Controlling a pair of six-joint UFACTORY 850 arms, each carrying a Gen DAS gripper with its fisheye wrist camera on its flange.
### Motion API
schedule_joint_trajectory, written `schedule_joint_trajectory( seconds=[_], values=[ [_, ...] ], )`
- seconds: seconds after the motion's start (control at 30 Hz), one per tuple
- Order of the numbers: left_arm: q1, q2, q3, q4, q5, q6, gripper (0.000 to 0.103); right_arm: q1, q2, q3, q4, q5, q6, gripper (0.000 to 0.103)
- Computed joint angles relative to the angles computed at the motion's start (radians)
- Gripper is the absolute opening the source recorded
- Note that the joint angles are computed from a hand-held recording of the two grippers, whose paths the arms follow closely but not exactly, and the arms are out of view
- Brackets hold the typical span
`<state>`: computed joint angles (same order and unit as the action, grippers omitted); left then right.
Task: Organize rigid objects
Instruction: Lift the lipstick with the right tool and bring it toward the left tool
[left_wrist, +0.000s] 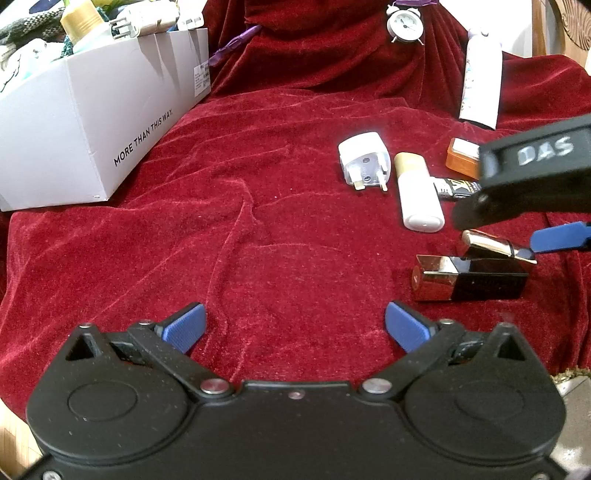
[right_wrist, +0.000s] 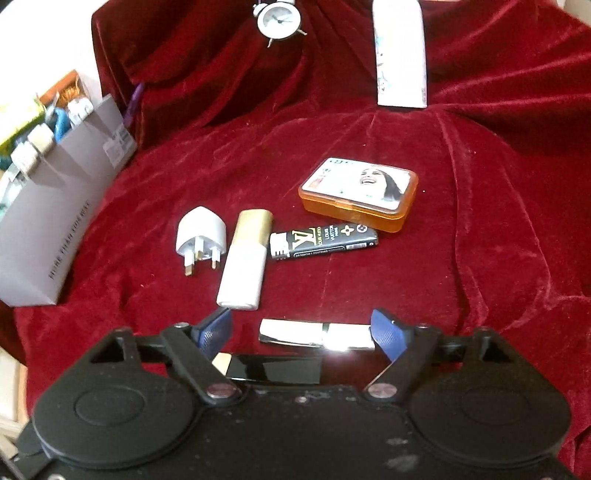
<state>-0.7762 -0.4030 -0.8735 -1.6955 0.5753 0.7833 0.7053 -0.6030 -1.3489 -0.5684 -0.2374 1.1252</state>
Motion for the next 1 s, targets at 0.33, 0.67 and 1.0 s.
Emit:
schedule_joint_trajectory(
  seconds=[0.33, 0.67, 1.0],
  values=[
    [-0.001, -0.001, -0.001, -0.003, 0.0, 0.002, 0.101, 0.021, -0.022, 0.001, -0.245, -0.106, 0.188, 0.072],
    [-0.004, 0.03, 0.025, 0.069, -0.011, -0.083, 0.099, -0.044, 0.052, 0.158, -0.703, -0.043, 0.676, 0.071],
    [-0.03, 0.041, 0.016, 0.139, -0.005, -0.094, 0.099, -0.049, 0.073, 0.214, -1.023, -0.011, 0.976, 0.071]
  ],
)
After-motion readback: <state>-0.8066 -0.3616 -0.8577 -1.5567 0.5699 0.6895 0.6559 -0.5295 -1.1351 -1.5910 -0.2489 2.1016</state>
